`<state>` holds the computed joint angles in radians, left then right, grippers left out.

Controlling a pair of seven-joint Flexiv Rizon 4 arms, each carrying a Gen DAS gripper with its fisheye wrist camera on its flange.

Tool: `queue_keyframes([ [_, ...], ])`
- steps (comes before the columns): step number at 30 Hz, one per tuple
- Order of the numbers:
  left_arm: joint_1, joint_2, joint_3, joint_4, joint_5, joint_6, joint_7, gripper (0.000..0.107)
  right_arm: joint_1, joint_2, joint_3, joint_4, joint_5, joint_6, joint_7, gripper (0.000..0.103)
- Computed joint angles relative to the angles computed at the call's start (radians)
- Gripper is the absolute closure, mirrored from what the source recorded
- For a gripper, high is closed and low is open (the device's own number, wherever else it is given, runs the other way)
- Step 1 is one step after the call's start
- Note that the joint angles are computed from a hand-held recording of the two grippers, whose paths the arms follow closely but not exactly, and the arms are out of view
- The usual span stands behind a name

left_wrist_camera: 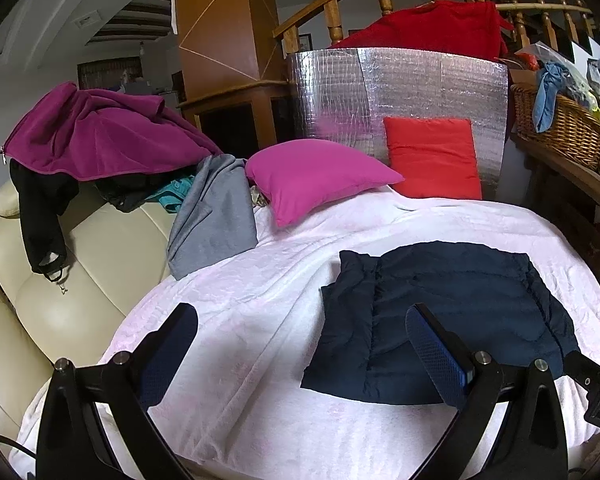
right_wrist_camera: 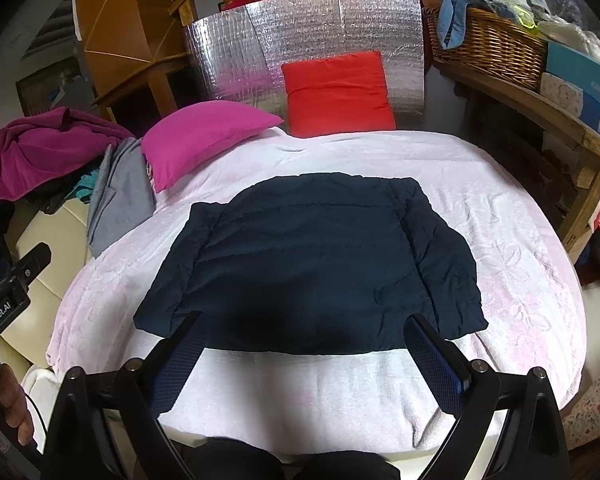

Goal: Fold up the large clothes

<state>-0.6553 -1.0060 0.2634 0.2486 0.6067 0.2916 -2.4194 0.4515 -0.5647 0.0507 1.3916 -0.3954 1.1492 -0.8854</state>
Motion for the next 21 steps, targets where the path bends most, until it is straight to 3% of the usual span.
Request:
queue_keyframes([
  [21,-0.031,0.081,0.002,0.125,0.046,0.052,-0.057,0.004,0.010,0.053,-0.022,0.068,-0.059,0.052,0.053,0.003],
])
